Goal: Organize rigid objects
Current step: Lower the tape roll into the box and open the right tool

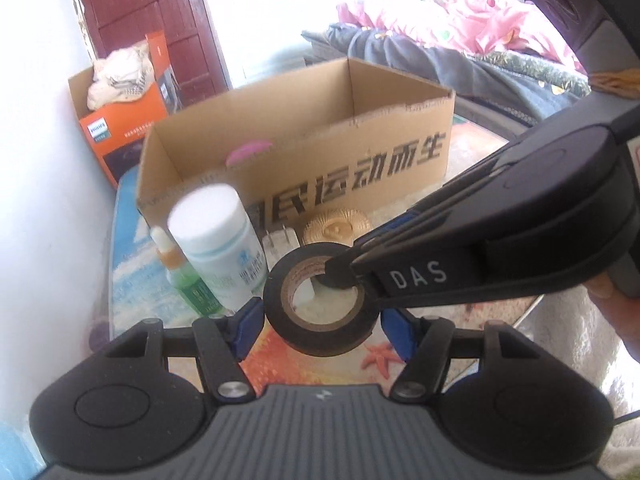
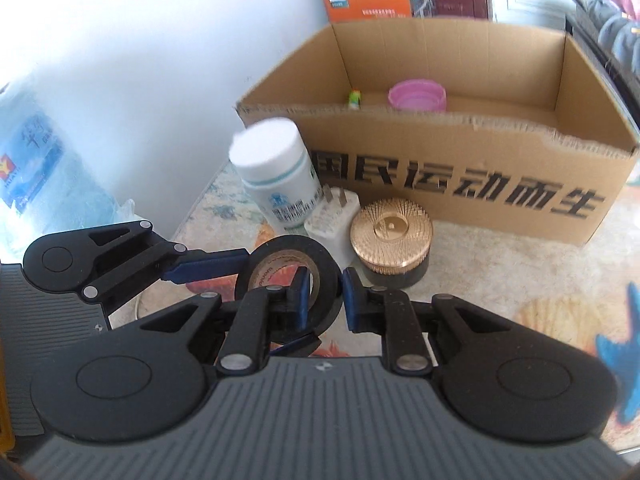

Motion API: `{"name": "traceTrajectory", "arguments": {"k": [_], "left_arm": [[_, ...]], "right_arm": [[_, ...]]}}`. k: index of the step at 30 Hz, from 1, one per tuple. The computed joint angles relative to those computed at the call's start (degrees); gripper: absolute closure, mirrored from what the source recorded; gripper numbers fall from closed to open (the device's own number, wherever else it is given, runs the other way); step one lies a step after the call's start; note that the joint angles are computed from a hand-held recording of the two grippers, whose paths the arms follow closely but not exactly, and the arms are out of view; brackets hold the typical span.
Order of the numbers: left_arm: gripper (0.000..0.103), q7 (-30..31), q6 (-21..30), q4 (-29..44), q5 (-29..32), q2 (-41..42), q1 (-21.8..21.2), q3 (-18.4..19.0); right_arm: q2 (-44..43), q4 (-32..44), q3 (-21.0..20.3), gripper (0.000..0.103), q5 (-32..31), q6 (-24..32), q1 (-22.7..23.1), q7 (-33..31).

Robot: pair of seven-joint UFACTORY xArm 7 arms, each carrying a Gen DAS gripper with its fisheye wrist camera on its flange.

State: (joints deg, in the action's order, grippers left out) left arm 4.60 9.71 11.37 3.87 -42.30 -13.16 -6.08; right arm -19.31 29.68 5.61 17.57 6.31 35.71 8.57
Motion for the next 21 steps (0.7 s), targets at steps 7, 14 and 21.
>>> {"name": "traceTrajectory", "arguments": {"k": [7, 14, 21], "left_arm": [[0.038, 1.9, -1.3, 11.2, 1.5, 4.0, 1.8, 1.0], [0.038, 13.1, 18.1, 38.8, -12.0, 28.8, -5.6, 11.0], [0.038, 13.9, 39.8, 62.1, -16.2, 51.6, -0.2, 9.0]], "right_arm": [[-2.2, 8.0, -1.9, 0.087, -6.3, 0.7, -3.5, -2.8], [15.5, 31.5, -14.4, 0.086, 10.9, 20.2, -1.1, -20.1], [37.5, 54.3, -13.2, 0.086, 18.3, 42.9, -11.4, -19.4]]}}
